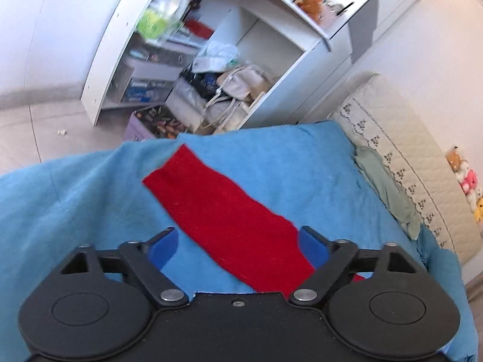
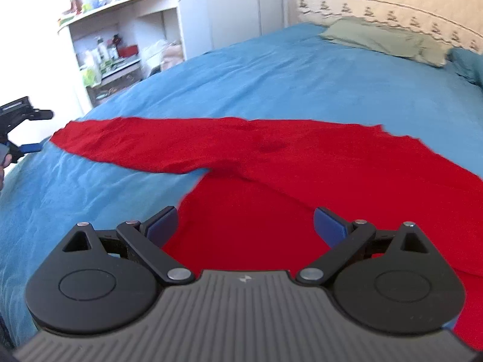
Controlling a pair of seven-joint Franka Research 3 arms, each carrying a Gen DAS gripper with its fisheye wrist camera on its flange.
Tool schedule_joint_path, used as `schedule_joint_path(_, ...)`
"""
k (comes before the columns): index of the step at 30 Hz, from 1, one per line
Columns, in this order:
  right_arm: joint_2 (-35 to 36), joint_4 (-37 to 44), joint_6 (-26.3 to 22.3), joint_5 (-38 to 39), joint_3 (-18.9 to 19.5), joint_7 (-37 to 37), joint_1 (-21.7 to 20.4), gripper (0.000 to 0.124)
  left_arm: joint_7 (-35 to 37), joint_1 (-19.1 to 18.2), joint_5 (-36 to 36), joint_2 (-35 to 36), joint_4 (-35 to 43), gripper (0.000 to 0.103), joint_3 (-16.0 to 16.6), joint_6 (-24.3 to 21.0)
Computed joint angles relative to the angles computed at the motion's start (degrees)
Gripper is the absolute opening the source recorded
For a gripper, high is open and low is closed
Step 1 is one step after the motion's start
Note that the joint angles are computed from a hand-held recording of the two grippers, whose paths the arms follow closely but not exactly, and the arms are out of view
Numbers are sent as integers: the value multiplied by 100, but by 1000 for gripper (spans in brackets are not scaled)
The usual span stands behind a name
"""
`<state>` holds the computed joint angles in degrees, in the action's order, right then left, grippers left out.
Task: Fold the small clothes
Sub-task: 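Grasp the other sleeve cuff with the left gripper and lift it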
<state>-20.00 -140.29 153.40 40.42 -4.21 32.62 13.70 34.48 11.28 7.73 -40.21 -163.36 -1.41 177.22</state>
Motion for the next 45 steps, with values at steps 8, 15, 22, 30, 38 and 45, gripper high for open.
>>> schedule_joint_path(8, 544, 32, 607, -71, 309, 424, 175, 103, 50, 755, 227, 698, 30, 68, -493, 796)
schedule_joint_path(15, 787, 89, 816, -30, 260, 518, 169, 103, -233, 1671, 503, 757, 278, 29, -1454, 489)
schedule_joint_path(22, 774, 114, 850, 100, 227, 486, 150, 103, -286, 1696, 1102, 568, 398, 3, -1494, 292)
schedule_joint_path(30, 466, 176, 783, 445, -68, 207, -8, 103, -46, 1217, 1554, 1274, 2044, 3, -2028, 606)
schedule_joint_path(38, 457, 433, 812, 259, -364, 473, -640, 103, 112, 179, 2736, 3835, 4911, 3, -2979, 265)
schedule_joint_path(45, 754, 668, 820, -111, -649, 517, -1289, 103, 746, -1272, 2896, 5702, 6211, 3, -3026, -1234)
